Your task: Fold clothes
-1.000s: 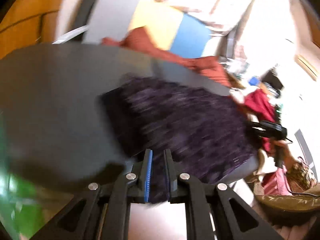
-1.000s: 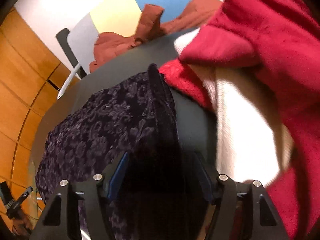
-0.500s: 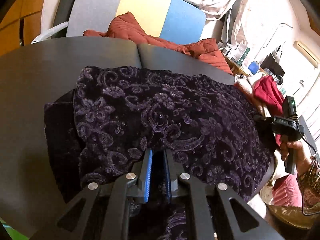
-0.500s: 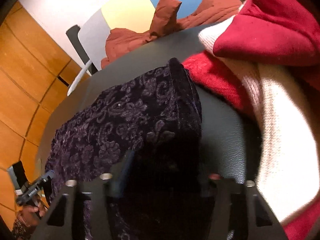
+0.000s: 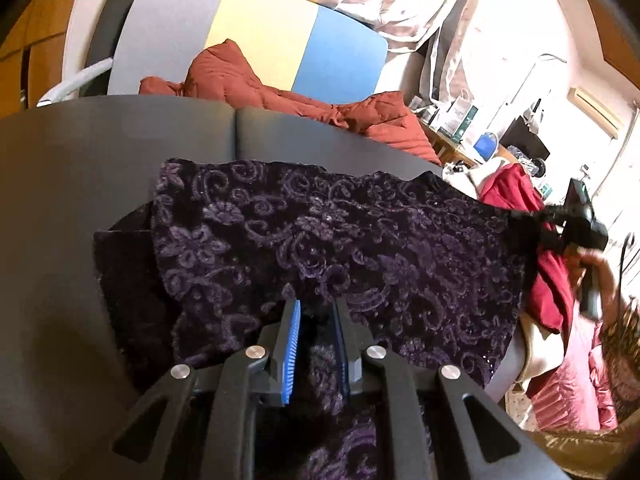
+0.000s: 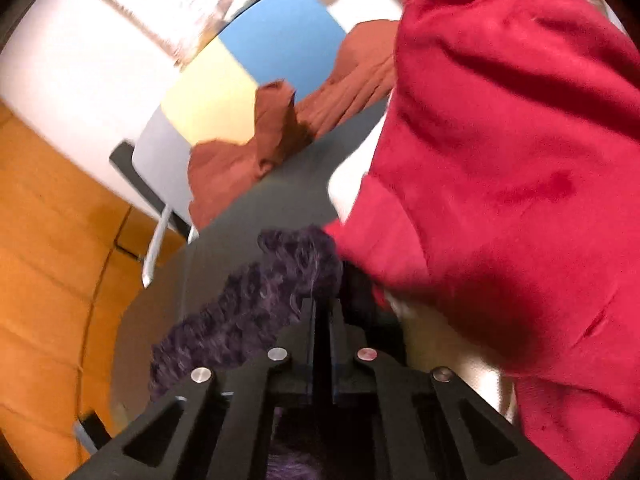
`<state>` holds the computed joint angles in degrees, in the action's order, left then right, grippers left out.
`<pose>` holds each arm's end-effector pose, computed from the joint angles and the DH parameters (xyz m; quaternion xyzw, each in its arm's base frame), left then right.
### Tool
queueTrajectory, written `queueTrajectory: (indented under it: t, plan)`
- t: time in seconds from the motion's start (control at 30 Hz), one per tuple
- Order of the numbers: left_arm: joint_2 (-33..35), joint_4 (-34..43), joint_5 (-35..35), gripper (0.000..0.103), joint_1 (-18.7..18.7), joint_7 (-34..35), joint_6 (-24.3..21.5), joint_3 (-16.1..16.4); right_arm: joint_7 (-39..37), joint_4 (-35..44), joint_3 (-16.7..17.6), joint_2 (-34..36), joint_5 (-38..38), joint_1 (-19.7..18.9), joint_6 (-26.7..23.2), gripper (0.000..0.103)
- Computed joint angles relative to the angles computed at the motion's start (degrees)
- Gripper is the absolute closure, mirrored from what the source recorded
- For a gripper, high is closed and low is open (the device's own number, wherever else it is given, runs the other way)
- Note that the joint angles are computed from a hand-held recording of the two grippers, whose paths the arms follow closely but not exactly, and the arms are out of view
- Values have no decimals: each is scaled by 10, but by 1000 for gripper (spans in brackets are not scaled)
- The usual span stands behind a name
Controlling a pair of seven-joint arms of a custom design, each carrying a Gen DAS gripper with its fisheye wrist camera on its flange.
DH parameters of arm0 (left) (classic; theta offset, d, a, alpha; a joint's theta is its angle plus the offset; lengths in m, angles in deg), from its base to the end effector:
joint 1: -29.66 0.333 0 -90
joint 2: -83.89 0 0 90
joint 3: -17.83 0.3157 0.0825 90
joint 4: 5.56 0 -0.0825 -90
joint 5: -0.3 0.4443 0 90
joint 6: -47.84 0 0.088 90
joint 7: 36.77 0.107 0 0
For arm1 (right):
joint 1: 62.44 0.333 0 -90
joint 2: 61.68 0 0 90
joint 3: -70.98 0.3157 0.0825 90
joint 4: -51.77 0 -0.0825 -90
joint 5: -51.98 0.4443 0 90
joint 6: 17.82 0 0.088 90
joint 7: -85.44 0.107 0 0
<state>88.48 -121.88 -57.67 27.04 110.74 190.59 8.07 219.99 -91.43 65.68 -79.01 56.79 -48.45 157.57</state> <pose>0.6373 -0.1338 0.4156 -0.4688 0.7865 -0.4019 0.0116 0.5267 0.0725 0.4618 -0.3769 0.8263 -0.0994 0.4067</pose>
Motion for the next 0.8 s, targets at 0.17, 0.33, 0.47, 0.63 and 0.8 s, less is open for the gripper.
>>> queueTrajectory:
  t: [0.17, 0.33, 0.47, 0.63, 0.8]
  plan:
    - [-19, -31, 15, 88, 3, 7, 11, 8, -74, 93, -14, 53, 35, 80, 4, 97]
    - [-10, -28, -13, 88, 11, 5, -25, 16, -407, 262, -77, 169, 354, 249, -26, 98]
    - [5, -17, -68, 88, 27, -7, -68, 19, -503, 388, -18, 271, 423, 239, -104, 98]
    - [16, -12, -118, 88, 46, -9, -111, 20, -558, 469, 58, 368, 452, 202, -173, 100]
    - [18, -13, -130, 88, 51, -2, -120, 18, -582, 416, 115, 353, 471, 166, -171, 95]
